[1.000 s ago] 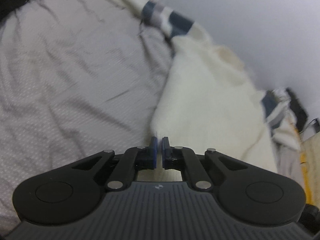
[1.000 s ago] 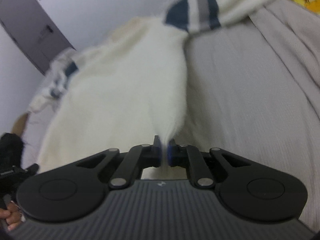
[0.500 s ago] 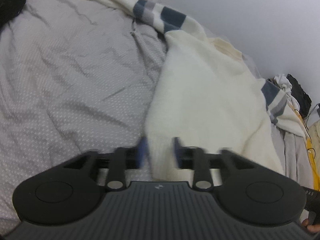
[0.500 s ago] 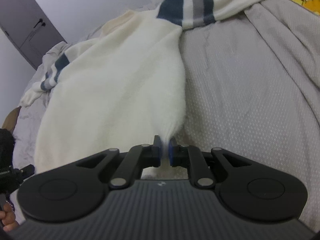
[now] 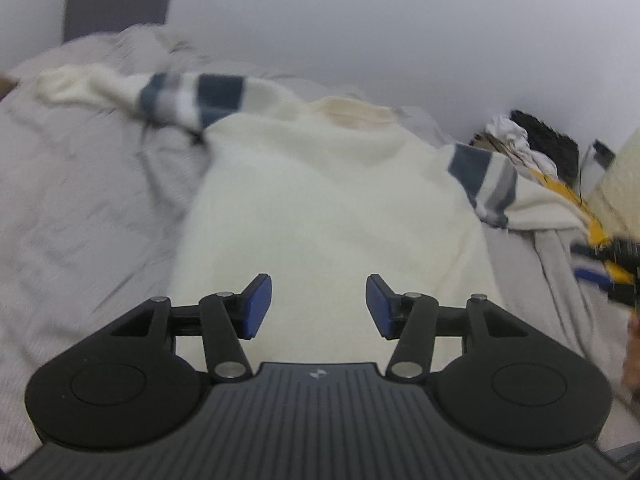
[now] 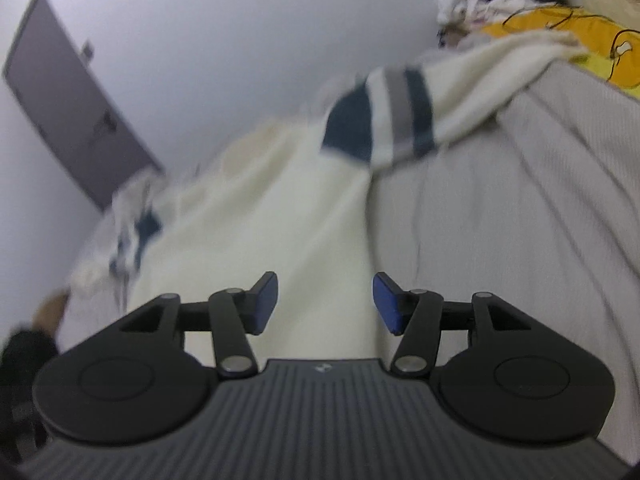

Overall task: Fold large clothes
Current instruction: 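Open both tools and release the sweater onto the bed, then grasp the other striped sleeve cuff with the right tool and lift it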

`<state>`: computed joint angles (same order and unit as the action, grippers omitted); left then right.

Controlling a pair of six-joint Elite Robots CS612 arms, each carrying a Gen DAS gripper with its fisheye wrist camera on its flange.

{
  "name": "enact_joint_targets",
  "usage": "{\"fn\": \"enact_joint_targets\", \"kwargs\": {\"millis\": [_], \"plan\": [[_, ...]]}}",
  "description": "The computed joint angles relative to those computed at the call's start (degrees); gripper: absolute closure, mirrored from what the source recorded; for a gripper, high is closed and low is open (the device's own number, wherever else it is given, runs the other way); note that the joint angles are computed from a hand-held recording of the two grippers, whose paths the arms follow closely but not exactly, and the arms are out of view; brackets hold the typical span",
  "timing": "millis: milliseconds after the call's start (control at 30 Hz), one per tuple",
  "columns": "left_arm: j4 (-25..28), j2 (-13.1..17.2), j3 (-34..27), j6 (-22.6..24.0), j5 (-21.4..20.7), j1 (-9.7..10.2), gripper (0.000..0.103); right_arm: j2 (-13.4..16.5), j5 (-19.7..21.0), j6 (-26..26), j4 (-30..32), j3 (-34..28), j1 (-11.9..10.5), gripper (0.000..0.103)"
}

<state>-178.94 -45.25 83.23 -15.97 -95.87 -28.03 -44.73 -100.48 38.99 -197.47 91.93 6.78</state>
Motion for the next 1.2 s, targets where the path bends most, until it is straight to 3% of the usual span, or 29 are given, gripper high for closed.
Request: {"fn": "enact_joint_targets", "kwargs": {"millis": [133, 300, 433, 600, 733, 933, 1000, 1067, 1200], "plan": [[0.3, 3.0, -3.8, 1.5, -0.1, -0.8, 0.045, 2.7, -0.1, 1.0, -1.0, -3.0, -3.3, 0.047], [4.1, 7.0, -9.5, 5.9, 1.5, -0.93, 0.045, 8.0, 1.3, 8.2, -5.7, -7.0, -7.7, 0.046], [5.1, 9.9, -13.3, 3.9, 0.7, -0.3, 0.045, 11.8, 0.8, 7.8, -5.2, -12.0, -9.6, 0.046], [6.0, 12.2, -16.9, 1.1, 0.8, 0.25, 0.045, 16.7, 1.7, 13.1, -5.7, -19.2, -11.7, 0.046], [5.9, 12.9, -18.0, -0.1, 2.7, 0.16, 0.045, 19.7, -4.6, 14.1, -3.3, -25.2, -12.0, 0.046], [7.2, 13.3, -18.6, 1.7, 5.2, -0.39, 0.045, 23.3, -13.8, 14.8, -8.6, -30.8, -12.0, 0.048], [7.0, 13.2, -18.3, 2.5, 5.9, -0.61, 0.045, 24.2, -17.1, 12.5, -11.5, -32.3, -11.6, 0.048], [6.5, 13.0, -17.9, 3.0, 6.2, -0.76, 0.045, 24.3, -21.0, 9.3, -12.6, -32.9, -11.4, 0.048], [5.4, 12.6, -17.1, 2.6, 6.7, -0.94, 0.045, 22.3, -24.6, 10.6, -11.8, -30.9, -12.4, 0.05]]}}
